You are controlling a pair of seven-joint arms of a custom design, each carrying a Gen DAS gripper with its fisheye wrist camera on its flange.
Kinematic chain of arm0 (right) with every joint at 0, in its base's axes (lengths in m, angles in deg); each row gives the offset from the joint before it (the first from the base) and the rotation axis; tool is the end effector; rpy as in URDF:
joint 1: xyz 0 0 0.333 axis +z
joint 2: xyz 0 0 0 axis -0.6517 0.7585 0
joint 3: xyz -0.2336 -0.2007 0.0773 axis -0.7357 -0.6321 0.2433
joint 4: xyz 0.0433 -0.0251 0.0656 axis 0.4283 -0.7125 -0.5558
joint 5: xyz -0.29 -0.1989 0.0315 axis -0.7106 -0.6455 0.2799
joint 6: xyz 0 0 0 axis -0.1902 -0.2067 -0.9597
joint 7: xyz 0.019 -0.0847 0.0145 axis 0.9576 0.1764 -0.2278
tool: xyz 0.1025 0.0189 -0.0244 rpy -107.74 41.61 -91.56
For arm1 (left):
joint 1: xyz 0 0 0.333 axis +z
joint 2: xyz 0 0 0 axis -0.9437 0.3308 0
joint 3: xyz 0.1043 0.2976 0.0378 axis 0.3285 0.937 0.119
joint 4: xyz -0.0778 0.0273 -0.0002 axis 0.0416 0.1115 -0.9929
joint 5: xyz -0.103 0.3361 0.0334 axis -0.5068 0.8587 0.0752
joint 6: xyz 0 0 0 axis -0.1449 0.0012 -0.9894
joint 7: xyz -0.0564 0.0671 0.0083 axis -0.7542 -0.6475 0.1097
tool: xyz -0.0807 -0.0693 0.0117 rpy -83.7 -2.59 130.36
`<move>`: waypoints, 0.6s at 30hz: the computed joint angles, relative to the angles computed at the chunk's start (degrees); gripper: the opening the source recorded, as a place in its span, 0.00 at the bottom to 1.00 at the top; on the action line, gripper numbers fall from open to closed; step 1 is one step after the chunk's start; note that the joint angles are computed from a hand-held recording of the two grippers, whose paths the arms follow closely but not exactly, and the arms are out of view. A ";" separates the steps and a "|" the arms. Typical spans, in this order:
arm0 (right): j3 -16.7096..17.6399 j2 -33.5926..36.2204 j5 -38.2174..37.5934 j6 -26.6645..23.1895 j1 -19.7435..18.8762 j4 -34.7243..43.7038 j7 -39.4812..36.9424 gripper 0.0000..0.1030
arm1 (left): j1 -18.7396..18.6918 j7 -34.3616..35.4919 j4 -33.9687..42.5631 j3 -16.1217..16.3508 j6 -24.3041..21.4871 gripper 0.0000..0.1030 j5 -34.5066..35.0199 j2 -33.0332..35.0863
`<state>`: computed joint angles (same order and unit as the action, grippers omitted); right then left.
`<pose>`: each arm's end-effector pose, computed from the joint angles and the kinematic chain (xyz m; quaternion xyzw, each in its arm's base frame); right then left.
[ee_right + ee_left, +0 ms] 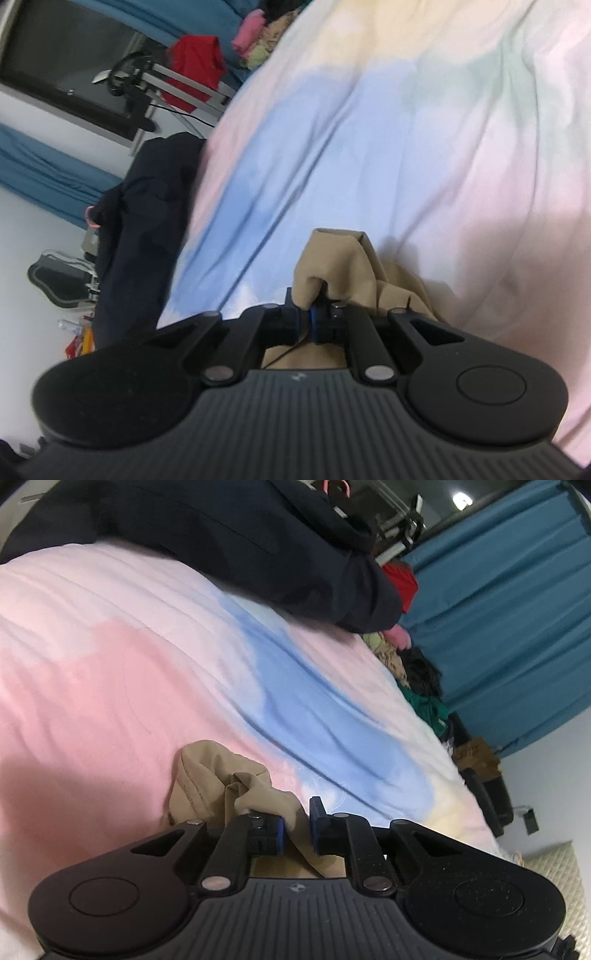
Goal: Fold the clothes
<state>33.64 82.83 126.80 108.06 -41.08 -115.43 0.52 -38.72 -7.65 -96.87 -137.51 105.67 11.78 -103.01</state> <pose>0.5614 -0.0128 0.4286 -0.5208 0.7224 0.1049 0.4426 0.4133 -0.1832 0.4728 -0.8350 0.3180 -0.4342 0.1143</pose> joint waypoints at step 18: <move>-1.97 -9.88 6.83 -0.33 3.02 -7.76 -27.17 0.86 | -0.51 17.88 4.27 -3.70 -8.32 0.99 4.38 -5.86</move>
<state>31.67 72.95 133.63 107.73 -38.06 -123.19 -26.64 -39.23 10.22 -92.60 -141.21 97.35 16.16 -108.87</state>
